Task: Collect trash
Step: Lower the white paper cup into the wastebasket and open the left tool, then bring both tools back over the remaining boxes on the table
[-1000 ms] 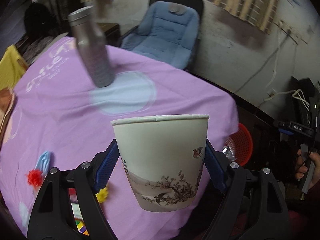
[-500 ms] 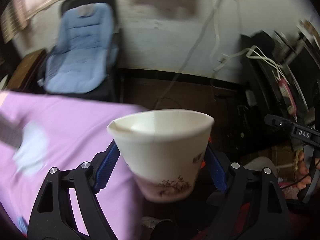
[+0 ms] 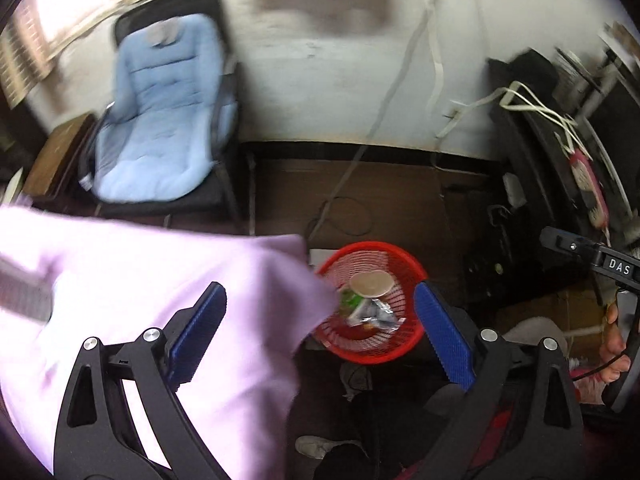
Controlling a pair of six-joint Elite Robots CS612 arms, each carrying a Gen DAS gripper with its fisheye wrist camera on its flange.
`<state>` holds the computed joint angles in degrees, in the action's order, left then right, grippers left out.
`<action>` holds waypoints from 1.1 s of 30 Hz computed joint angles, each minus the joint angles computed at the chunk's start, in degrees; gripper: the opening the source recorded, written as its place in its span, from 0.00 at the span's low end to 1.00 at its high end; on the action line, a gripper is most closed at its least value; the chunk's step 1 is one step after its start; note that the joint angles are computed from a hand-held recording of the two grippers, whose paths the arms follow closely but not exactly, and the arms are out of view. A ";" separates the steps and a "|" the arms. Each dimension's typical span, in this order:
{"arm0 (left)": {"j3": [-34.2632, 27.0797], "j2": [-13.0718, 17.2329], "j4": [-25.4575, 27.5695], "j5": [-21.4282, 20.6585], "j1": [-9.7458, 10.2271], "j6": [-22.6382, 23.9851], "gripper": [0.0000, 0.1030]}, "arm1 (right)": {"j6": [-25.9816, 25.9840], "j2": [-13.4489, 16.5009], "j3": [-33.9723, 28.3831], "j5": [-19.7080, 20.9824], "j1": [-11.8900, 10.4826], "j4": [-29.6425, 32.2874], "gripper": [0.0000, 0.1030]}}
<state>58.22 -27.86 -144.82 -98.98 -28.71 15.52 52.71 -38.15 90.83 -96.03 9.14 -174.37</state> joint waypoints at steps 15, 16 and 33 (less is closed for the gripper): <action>13.40 -7.65 -10.69 9.38 6.04 -17.84 0.89 | -18.94 6.89 -19.39 10.89 2.78 8.07 0.68; 14.15 -8.13 -11.14 9.99 6.43 -18.91 0.89 | -20.23 7.48 -21.04 11.55 3.12 8.98 0.68; 35.77 -19.75 -15.93 23.32 14.00 -44.88 0.89 | -39.52 19.78 -50.83 25.57 10.05 28.87 0.71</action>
<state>93.99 -47.62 -160.75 -75.66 -14.71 -29.36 13.20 -18.36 40.00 -70.46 19.19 -145.49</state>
